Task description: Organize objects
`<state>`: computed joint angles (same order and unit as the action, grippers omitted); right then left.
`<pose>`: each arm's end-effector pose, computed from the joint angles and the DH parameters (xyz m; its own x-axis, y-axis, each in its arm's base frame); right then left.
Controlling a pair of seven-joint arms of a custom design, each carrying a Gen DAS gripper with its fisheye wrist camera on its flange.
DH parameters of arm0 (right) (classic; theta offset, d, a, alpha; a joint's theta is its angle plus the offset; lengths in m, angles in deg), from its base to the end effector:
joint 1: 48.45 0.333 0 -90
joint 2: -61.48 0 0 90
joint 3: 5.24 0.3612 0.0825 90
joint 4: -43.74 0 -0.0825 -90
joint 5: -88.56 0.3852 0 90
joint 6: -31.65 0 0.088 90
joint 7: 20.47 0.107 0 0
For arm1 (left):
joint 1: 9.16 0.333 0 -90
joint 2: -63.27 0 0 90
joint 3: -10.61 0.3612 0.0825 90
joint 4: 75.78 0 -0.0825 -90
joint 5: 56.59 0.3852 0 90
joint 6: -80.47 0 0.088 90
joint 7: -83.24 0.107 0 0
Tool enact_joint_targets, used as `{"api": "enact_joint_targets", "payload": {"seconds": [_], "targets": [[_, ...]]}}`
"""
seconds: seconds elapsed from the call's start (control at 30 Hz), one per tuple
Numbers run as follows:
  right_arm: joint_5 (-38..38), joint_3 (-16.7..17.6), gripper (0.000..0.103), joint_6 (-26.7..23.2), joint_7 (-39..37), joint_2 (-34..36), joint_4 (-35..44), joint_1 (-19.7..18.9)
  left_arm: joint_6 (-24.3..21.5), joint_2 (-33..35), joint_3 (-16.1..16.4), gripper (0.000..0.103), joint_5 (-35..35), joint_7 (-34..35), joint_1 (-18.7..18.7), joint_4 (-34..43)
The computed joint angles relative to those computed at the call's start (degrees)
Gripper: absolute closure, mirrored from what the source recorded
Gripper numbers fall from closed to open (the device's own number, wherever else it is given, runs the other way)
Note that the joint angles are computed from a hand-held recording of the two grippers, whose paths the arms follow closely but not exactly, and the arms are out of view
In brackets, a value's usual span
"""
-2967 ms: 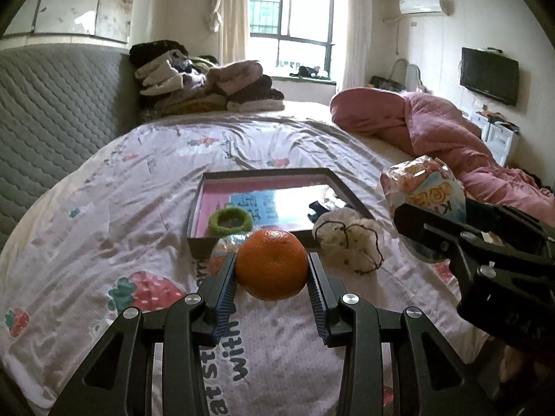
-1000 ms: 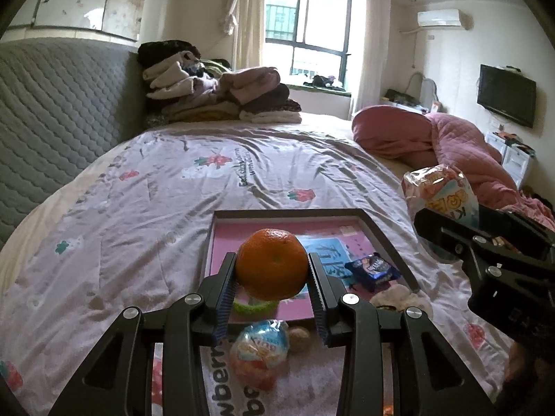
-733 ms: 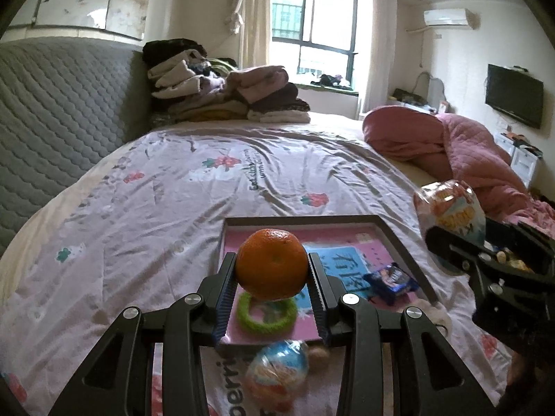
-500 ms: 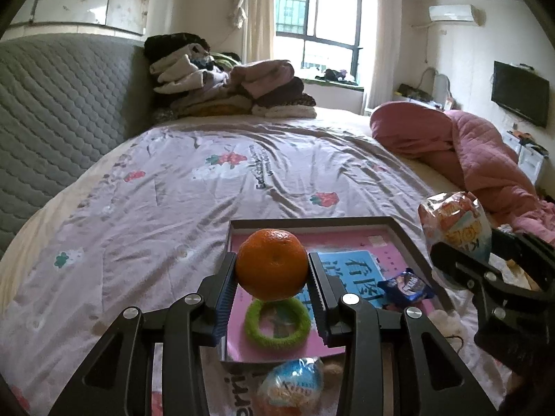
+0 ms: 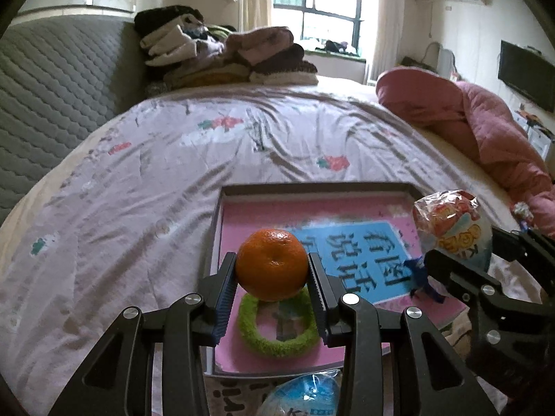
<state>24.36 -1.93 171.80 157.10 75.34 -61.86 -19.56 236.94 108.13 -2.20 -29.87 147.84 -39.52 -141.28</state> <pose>0.5631 0.3499 0.4780 -0.2182 -0.9748 0.0473 -0.6217 0.1014 -0.7767 0.6495 -0.5298 0.4712 -0.5189 -0.8536 0.0459 -0.5859 0.3160 -0.7462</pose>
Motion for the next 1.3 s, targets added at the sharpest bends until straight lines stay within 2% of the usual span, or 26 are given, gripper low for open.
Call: {"api": "enact_joint_targets", "payload": {"seconds": [0.83, 1.17, 1.3], "targets": [[8.1, -1.0, 0.05, 2.4, -6.7, 5.6, 1.7, -0.2, -3.6, 2.9, -0.6, 0.063, -1.8, 3.0, -0.4, 1.6], [9.9, -1.4, 0.05, 1.9, -8.0, 6.3, 2.0, 0.1, -3.4, 3.1, -1.0, 0.063, -2.2, 4.0, -0.2, 1.2], [10.0, -1.5, 0.05, 1.5, -8.0, 6.5, 2.1, 0.3, -3.0, 3.0, 0.3, 0.063, -1.2, 2.9, -1.0, 0.9]]}}
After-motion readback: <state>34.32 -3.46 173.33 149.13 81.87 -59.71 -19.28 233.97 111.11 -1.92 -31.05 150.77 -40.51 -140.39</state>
